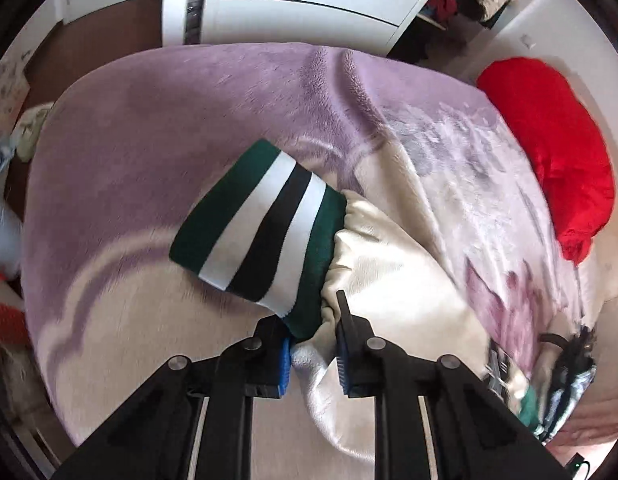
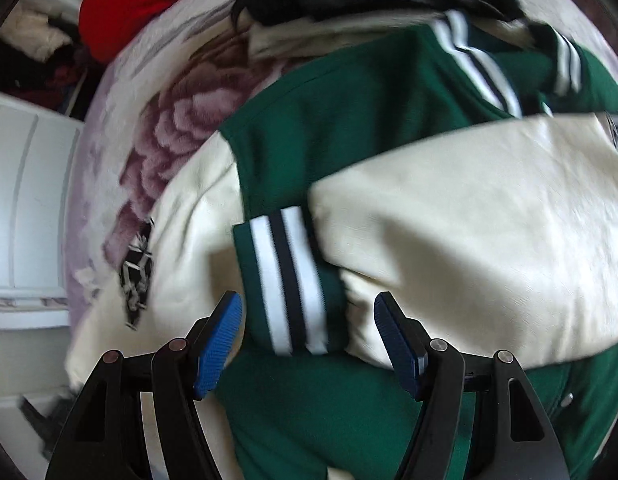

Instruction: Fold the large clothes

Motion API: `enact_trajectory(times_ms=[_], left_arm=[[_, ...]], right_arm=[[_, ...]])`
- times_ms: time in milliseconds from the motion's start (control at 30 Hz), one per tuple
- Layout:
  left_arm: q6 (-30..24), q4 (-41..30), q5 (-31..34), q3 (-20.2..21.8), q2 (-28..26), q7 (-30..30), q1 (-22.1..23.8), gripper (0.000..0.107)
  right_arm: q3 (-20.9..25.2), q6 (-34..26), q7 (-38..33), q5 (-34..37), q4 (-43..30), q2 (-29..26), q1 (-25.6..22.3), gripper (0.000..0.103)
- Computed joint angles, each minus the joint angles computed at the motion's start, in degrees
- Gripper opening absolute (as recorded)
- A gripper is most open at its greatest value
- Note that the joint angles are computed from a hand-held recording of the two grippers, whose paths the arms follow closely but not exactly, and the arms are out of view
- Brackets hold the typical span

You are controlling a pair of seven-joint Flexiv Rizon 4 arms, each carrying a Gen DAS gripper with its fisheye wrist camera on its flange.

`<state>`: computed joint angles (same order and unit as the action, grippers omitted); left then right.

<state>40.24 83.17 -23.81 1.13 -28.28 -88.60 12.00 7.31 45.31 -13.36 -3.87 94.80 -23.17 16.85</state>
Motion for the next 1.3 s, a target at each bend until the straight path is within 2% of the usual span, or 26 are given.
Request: enact_trajectory(times_ms=[33, 100, 133, 167, 200, 233, 300, 333, 367, 400, 433, 500, 567, 600, 667, 733, 767, 833, 867, 900, 933, 1000, 1100, 1133, 1233, 1300], left_arm=[[-2.53, -2.54, -0.87, 0.78, -2.34, 1.12, 0.03, 0.016], [-6.25, -4.19, -0.4, -2.2, -3.94, -1.61, 2.67, 0.018], [-9.88, -4.27, -1.53, -2.42, -2.84, -3.58, 3.37, 0.019], [-10.65, -2.48, -6.31, -0.79, -2.15, -3.9, 3.42, 0.019], [-9.94, -0.35, -7.86, -1.02, -0.56, -4.72, 3.51, 0.021], [-9.56, 1.18, -9.8, -1.21, 0.58, -4.77, 4.18, 0.025], [-7.78, 4.49, -12.13, -1.31, 3.06, -3.56, 5.17, 0.035], [-6.12, 5.74, -12.0, -0.8, 3.95, -3.35, 4.86, 0.05], [-4.42, 7.45, -12.74, -0.2, 5.06, -2.04, 4.93, 0.07], [-3.28, 8.17, -13.24, -0.02, 5.27, -1.64, 5.0, 0.074], [-2.56, 9.29, -14.41, -0.16, 5.63, -1.24, 5.48, 0.073], [-4.85, 10.43, -18.29, -1.1, 5.33, -0.6, 6.36, 0.073], [-7.94, 11.47, -19.99, -2.19, 5.15, 0.28, 6.05, 0.073], [-9.84, 11.93, -20.82, -2.55, 5.02, 1.1, 5.77, 0.073], [-12.83, 12.53, -21.63, -3.55, 4.06, 1.34, 4.53, 0.073], [-12.22, 12.19, -22.29, -3.76, 2.57, 0.83, 2.73, 0.073], [-10.11, 11.25, -20.81, -3.32, 1.66, -0.22, 1.19, 0.073], [-4.06, 9.51, -17.73, -2.06, 0.68, -2.12, -1.48, 0.065], [2.61, 9.19, -15.35, -1.38, 0.6, -2.93, -3.2, 0.027], [5.87, 7.56, -12.26, -0.42, -0.15, -3.45, -4.44, 0.006], [6.55, 4.07, -8.69, -0.58, -1.86, -4.14, -4.36, 0.003], [7.25, -0.79, -7.32, -1.07, -4.57, -5.46, -4.06, 0.002], [6.88, -7.3, -5.03, -3.3, -7.61, -4.31, -2.8, 0.002], [6.52, -9.9, -4.55, -4.15, -8.77, -3.45, -2.52, 0.002], [5.02, -16.82, -2.86, -5.42, -11.55, -1.4, -2.98, 0.002], [4.24, -19.36, -2.11, -5.93, -12.33, -0.07, -3.24, 0.002]], right_arm=[[0.02, -3.0, -0.65, -0.1, -2.22, -1.22, 0.08, 0.071], [0.14, -11.5, -2.88, 0.15, -8.95, -5.67, 0.29, 0.071], [-0.46, -13.95, -2.38, -0.77, -10.59, -6.87, 1.0, 0.064], [-1.42, -14.93, -1.04, -2.5, -10.96, -7.29, 1.99, 0.047], [-2.26, -15.93, 0.13, -4.29, -11.29, -7.52, 2.82, 0.037], [-2.42, -14.34, 0.46, -4.89, -10.99, -7.46, 2.89, 0.007], [-3.54, -15.32, 2.91, -7.6, -11.76, -7.22, 4.14, 0.007], [-3.8, -14.79, 3.49, -8.8, -11.88, -7.08, 4.45, 0.006], [-3.86, -14.18, 3.79, -9.58, -12.01, -7.04, 4.57, 0.006], [-3.52, -13.86, 3.31, -9.41, -12.7, -7.41, 4.31, 0.006], [-2.84, -13.12, 2.22, -8.39, -13.31, -7.95, 3.71, 0.006], [-0.36, -8.89, -1.56, -3.51, -13.13, -8.81, 1.31, 0.009], [1.4, -5.66, -4.48, 1.45, -12.87, -9.26, -0.62, 0.019], [2.16, -0.73, -4.87, 4.53, -10.06, -7.8, -1.76, 0.024], [2.94, 6.66, -5.47, 8.81, -5.91, -5.49, -3.13, 0.061], [1.8, 8.4, -3.12, 8.85, -2.5, -2.51, -2.69, 0.064], [1.27, 8.43, -1.91, 8.33, -1.02, -1.11, -2.42, 0.064], [0.78, 7.15, -0.22, 7.41, 1.26, 1.25, -2.28, 0.064], [0.66, 6.37, 0.47, 6.91, 2.14, 2.2, -2.18, 0.064], [0.65, 5.54, 0.59, 6.59, 2.59, 2.76, -2.27, 0.064], [0.69, 3.93, 0.42, 6.14, 2.85, 3.39, -2.38, 0.064], [0.8, 1.81, -0.6, 5.85, 2.65, 3.71, -2.71, 0.064], [1.3, -0.01, 0.15, 4.13, 1.31, 2.65, -3.2, 0.064], [0.07, 0.95, -1.51, 4.48, -0.49, 0.58, -2.31, 0.064], [0.4, 1.32, -3.66, 4.1, -3.23, -2.38, -2.11, 0.064], [2.4, -1.88, -7.69, 7.92, -7.11, -6.2, -3.75, 0.064]])
